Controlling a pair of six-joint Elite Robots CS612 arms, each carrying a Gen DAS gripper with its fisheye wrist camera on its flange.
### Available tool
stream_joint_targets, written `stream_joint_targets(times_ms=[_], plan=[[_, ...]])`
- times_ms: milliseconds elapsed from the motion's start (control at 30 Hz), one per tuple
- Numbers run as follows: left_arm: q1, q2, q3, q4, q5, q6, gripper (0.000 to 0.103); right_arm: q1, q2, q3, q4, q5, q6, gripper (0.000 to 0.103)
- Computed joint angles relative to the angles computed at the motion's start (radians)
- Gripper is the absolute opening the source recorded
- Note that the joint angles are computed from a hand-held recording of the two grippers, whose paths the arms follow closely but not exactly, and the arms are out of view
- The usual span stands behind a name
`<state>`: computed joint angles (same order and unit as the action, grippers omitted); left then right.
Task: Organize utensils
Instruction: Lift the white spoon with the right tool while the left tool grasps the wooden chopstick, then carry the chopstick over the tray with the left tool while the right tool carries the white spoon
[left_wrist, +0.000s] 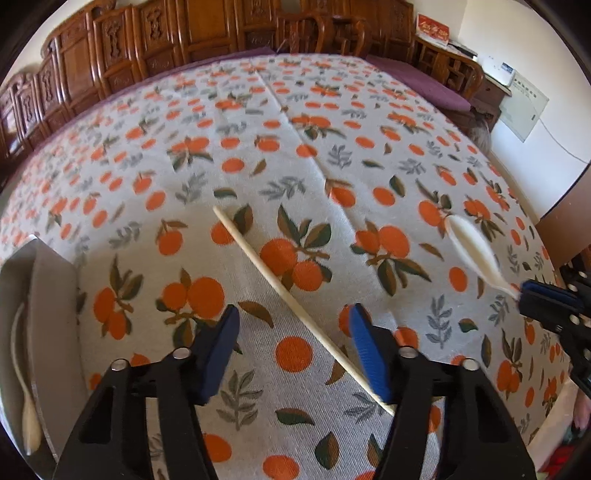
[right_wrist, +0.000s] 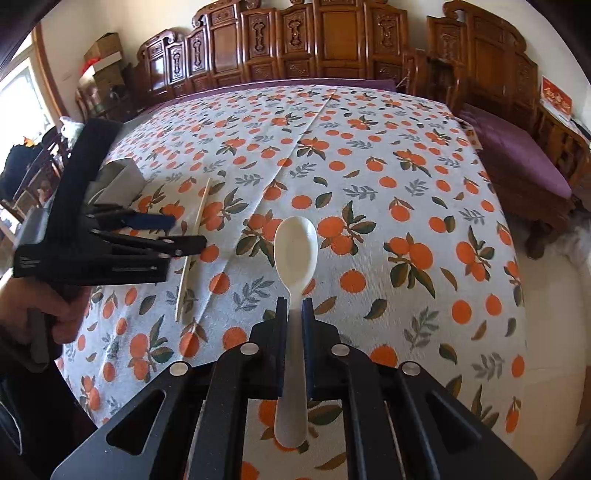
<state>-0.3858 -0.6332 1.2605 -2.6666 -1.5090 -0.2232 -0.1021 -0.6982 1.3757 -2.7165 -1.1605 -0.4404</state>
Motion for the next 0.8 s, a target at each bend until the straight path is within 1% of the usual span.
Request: stream_joint_targets(times_ms=[33, 100, 133, 167, 233, 300, 367, 400, 500, 667, 800], plan=[[-0.002, 0.001, 0.006, -0.022, 0.010, 0.009, 0.051, 0.003, -0.007, 0.009, -0.009, -0.007, 0.010, 0.009], [-0.008, 0.004, 0.006, -0.031, 0.035, 0.025, 0.050, 0.006, -0.018, 0.025, -0.024, -0.015, 0.021, 0.009], [-0.011, 0.005, 0.007, -0.034, 0.047, 0.033, 0.047, 0.008, -0.024, 0.034, -0.033, -0.018, 0.027, 0.009], [-0.011, 0.006, 0.007, -0.040, 0.044, 0.038, 0.038, 0.009, -0.030, 0.044, -0.041, -0.015, 0.034, 0.009], [-0.010, 0.004, 0.005, -0.029, 0.043, 0.034, 0.027, 0.011, -0.036, 0.054, -0.050, -0.011, 0.039, 0.009], [-0.008, 0.002, 0.005, -0.019, 0.038, 0.031, 0.012, 0.012, -0.040, 0.060, -0.057, -0.003, 0.044, 0.009], [-0.005, 0.000, 0.005, -0.014, 0.032, 0.031, 0.006, 0.011, -0.040, 0.059, -0.056, 0.008, 0.054, 0.009], [-0.003, -0.001, 0.005, -0.009, 0.027, 0.028, 0.005, 0.011, -0.040, 0.057, -0.055, 0.011, 0.056, 0.009], [0.004, -0.009, 0.014, -0.008, -0.006, 0.020, 0.004, 0.011, -0.035, 0.048, -0.056, 0.021, 0.069, 0.009], [0.003, -0.039, 0.057, -0.029, 0.011, 0.045, 0.004, 0.012, -0.032, 0.036, -0.061, 0.042, 0.094, 0.009], [0.010, -0.069, 0.094, -0.054, 0.016, 0.050, 0.004, 0.019, -0.038, 0.039, -0.068, 0.050, 0.096, 0.009]])
